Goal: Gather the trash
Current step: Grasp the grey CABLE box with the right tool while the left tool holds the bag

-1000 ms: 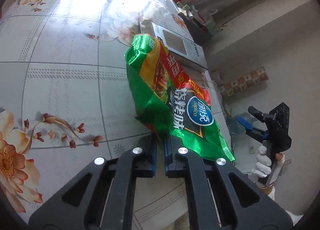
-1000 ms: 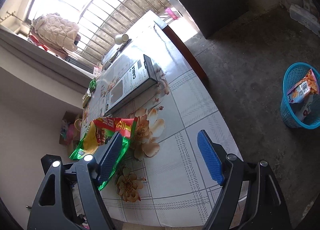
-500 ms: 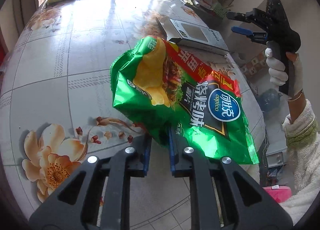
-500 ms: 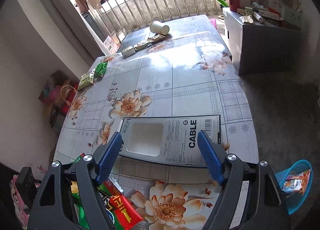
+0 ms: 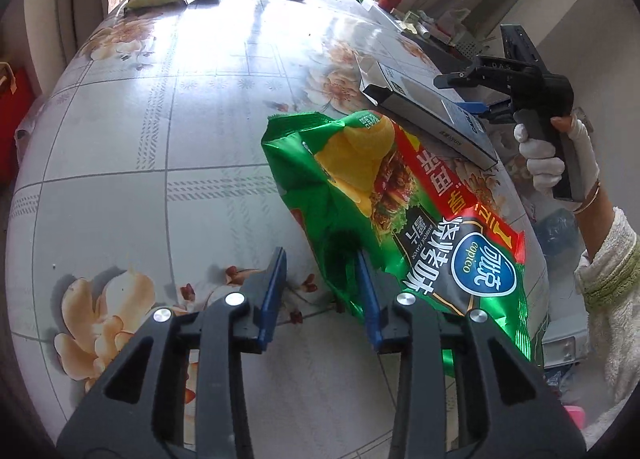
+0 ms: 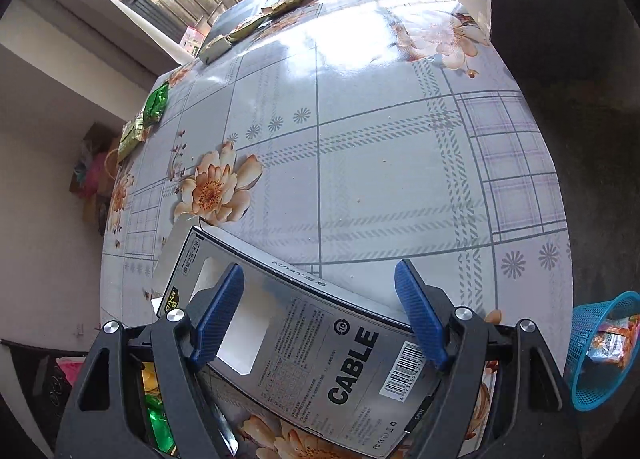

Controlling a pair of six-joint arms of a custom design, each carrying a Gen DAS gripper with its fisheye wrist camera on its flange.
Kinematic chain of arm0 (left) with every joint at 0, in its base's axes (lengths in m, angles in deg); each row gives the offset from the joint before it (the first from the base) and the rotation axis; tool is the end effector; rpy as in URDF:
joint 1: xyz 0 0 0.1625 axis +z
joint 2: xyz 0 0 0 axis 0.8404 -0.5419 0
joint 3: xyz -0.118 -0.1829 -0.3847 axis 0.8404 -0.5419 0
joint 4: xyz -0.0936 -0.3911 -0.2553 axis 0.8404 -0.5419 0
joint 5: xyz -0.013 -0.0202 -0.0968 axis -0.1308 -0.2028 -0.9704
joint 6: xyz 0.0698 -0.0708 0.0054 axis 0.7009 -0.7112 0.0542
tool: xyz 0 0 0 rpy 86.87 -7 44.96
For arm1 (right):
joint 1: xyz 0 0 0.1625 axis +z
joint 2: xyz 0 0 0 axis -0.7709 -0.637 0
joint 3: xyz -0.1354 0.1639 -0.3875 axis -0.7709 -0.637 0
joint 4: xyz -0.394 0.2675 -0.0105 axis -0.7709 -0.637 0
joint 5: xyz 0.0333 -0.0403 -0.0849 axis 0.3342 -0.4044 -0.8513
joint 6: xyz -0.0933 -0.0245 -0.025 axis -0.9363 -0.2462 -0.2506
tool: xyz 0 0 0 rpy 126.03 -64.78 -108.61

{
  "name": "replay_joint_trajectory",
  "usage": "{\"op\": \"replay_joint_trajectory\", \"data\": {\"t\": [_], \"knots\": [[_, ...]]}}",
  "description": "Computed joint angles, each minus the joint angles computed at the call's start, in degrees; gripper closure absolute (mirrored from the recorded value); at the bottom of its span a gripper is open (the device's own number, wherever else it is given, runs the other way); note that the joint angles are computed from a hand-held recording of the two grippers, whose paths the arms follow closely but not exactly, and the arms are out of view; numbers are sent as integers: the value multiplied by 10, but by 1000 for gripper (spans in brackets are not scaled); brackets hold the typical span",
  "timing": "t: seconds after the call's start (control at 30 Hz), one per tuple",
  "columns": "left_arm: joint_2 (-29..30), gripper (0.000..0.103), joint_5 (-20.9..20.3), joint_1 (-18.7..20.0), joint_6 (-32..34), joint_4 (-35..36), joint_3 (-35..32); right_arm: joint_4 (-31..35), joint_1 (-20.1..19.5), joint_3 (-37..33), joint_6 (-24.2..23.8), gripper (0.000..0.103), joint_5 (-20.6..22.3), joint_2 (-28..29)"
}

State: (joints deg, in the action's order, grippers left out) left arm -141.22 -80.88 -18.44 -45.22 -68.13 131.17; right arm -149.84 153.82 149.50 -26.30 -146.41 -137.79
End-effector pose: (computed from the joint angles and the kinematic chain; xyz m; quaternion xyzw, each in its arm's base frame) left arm -0.3553 -0.5040 0.3250 0.2228 0.9557 -0.1322 0.1399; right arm 0.2393 -0.6308 0.4331 -0.0432 -0.9602 0.1924 0.1980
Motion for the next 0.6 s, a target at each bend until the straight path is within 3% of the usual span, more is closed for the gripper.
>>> {"op": "replay_joint_trajectory", "data": {"t": [0.23,0.3,0.4,0.47,0.6], "knots": [[3,70,8,-1,-20,-6,1,56,5,66,-5,27,80,-65],[0,69,12,-4,-25,-3,4,57,21,70,-12,27,52,-65],[1,63,18,-8,-31,10,1,37,50,67,-60,26,-5,-51],[2,62,20,-10,-32,14,-1,25,65,62,-106,17,-38,-35],[2,62,19,-9,-41,15,-2,16,88,49,-219,16,-113,9]]}}
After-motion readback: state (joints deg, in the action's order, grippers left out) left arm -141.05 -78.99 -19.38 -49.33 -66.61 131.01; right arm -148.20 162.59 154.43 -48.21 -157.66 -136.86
